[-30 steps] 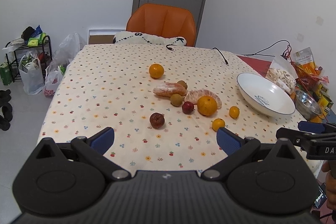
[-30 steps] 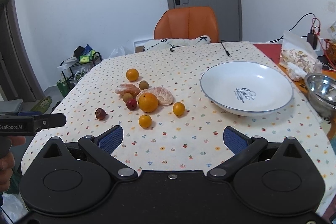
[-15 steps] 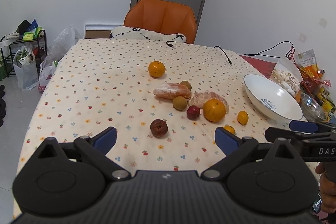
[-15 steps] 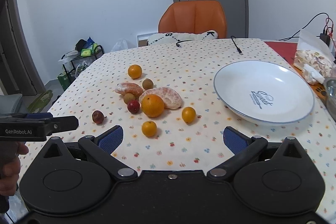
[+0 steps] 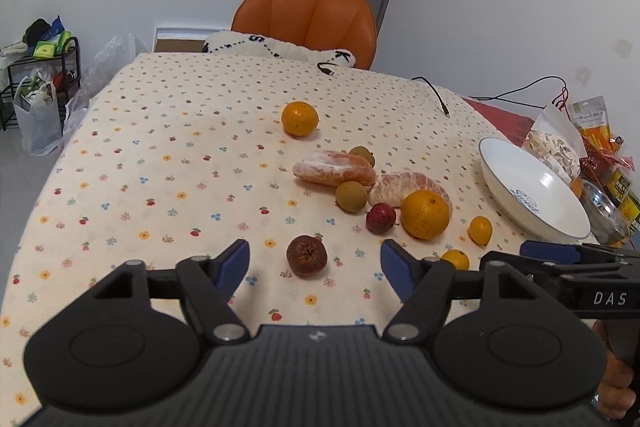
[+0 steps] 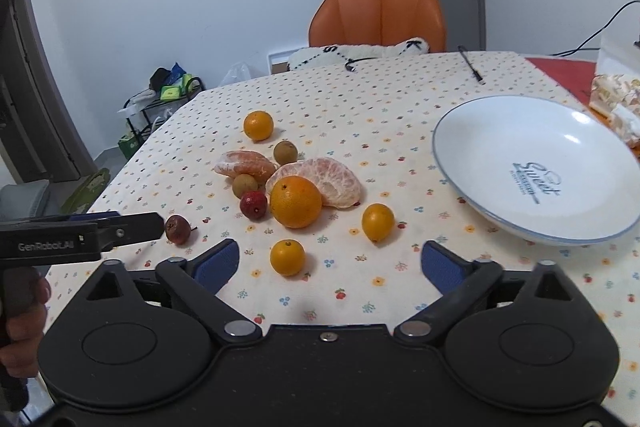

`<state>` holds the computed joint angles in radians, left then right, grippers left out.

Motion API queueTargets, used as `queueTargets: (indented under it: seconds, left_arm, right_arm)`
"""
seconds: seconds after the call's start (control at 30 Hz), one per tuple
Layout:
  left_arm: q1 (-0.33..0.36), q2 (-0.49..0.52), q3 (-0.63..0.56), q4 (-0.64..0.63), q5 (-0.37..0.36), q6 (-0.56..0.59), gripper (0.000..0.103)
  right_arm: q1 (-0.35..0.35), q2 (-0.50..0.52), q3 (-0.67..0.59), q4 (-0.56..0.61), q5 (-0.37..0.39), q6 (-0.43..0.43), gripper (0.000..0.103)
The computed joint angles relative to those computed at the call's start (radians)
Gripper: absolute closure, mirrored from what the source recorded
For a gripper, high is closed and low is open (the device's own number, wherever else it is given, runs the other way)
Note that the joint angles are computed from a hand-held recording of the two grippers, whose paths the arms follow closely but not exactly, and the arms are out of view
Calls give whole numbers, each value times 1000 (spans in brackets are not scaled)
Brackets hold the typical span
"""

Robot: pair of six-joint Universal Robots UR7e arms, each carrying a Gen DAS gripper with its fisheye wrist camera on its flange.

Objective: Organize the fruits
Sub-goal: 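Grasp a dark red plum with the left gripper while the right gripper grasps a small orange kumquat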

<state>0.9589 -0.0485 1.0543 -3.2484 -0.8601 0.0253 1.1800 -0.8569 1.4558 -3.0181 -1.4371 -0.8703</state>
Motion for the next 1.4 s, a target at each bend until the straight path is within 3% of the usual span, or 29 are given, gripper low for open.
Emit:
queueTargets:
  seconds: [0.2,0.27,0.37,0.47,0.53,0.57,0.73,1.4]
  left_arm:
    - [19,18,-41,42,-11,-18,45]
    - [24,21,-48,51,-18,-23,54]
    - [26,27,-60,58,-16,-17,76]
    - [30,24,-55,51,-26,-19,80]
    - [29,27,-56,42,-24,-8,80]
    - [28,27,-56,40,-25,-9,80]
    - [23,33,-71,44,-30,0,80]
    - [-20,139,-264,124,-104,57,80]
  right_arm:
    - [5,26,-48,85,8,-6,25]
    - [5,31,-60,111,14,-11,29]
    - [7,44,-82,155,18,-11,37]
    - [2,56,-97,185,36,-15,54]
    - [1,59,-96,183,44,-21,77]
    - [-2,58,-101,200,53,-15,80]
    - [-8,51,-103,226,78,-12,81]
    - [-64,-24,-65,116,158,44,81]
